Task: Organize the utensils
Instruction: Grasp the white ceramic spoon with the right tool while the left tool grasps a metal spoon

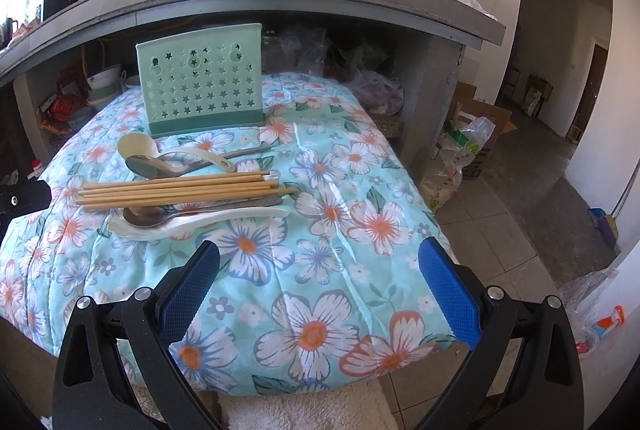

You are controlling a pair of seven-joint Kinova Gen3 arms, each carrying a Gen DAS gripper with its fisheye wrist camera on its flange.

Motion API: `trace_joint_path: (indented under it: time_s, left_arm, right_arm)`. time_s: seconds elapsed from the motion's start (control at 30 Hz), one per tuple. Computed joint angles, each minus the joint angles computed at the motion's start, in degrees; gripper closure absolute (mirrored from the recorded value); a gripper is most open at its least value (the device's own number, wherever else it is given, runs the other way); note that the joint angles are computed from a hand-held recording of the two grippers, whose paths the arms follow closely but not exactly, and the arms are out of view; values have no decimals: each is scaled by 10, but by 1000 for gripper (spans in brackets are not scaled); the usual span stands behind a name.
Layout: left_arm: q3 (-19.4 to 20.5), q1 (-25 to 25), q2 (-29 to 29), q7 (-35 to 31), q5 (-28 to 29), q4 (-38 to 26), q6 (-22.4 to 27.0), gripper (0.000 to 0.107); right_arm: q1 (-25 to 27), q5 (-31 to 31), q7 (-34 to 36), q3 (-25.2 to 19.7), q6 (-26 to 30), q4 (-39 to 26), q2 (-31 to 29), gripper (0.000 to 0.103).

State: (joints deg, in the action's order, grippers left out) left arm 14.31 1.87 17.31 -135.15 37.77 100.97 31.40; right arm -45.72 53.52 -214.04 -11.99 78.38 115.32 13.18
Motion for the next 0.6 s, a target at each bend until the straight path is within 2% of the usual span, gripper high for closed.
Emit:
trace_joint_path:
  time_s: [0.2,0.33,0.5,0.6]
  left_arm:
    - [26,-28,27,-60,61,-13,33,13]
    - [34,-40,49,-110,106,-16,49,13]
    - [9,-3,62,-77,68,-28,17,13]
    - [11,-17,84,-55,61,-54,38,13]
  right_arm:
    - [1,39,-24,-4,-31,37,-4,6]
    - [5,70,-12,-6,-59,55,-2,6]
    - [19,107,30,-5,-103,57,-4,6]
    - [27,129,70,3,-136,50,-1,6]
